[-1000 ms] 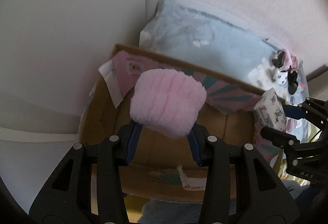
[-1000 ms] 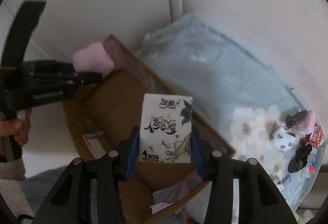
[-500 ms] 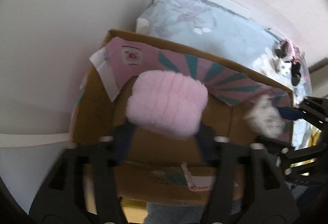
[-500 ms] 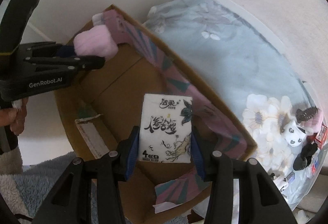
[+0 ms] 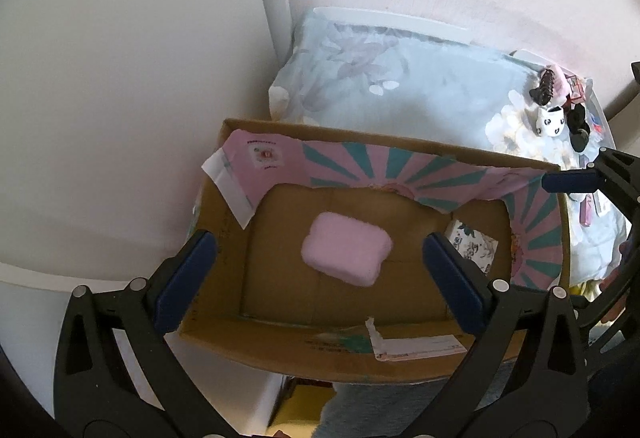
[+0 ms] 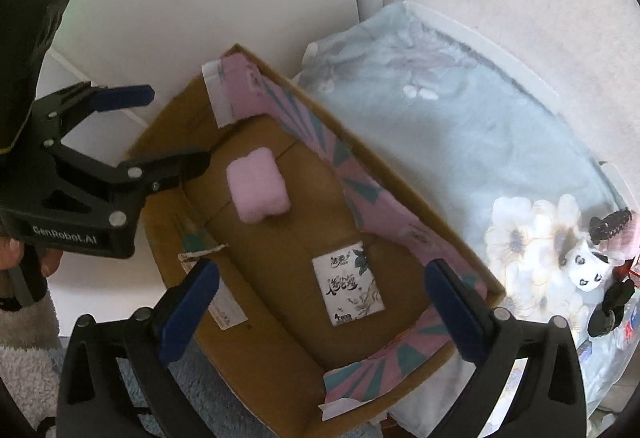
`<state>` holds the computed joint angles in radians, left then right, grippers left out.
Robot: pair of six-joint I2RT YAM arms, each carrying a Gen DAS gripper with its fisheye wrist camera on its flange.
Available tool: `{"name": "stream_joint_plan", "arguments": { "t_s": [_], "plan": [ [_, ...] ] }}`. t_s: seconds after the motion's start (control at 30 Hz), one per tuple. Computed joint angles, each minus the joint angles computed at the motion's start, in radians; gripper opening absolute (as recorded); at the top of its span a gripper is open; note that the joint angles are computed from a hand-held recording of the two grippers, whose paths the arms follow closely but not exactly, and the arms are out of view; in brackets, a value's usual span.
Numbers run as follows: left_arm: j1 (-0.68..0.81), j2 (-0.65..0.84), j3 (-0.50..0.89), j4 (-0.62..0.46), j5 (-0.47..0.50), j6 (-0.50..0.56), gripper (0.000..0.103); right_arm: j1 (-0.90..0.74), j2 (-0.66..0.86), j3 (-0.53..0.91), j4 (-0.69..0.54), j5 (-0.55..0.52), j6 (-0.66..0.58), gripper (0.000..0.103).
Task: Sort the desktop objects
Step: 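Move both tools back over the items on the cloth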
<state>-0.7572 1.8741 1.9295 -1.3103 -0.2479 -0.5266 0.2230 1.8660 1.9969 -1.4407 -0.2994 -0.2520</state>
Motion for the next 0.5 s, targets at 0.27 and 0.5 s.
{"name": "stream_joint_plan", "arguments": {
  "t_s": [0.27,0.5],
  "plan": [
    [-0.007,0.031,0.093,-0.057,-0.052,0.05,0.103,-0.051,-0.107,-0.063,0.077,-0.067,0.032,0.102],
    [-0.033,0.164,0.372,-0.114,-0.033,0.106,0.103,-0.133,-0.122,-0.002,-0.005,-0.016,0.027,0.102]
  ]
}}
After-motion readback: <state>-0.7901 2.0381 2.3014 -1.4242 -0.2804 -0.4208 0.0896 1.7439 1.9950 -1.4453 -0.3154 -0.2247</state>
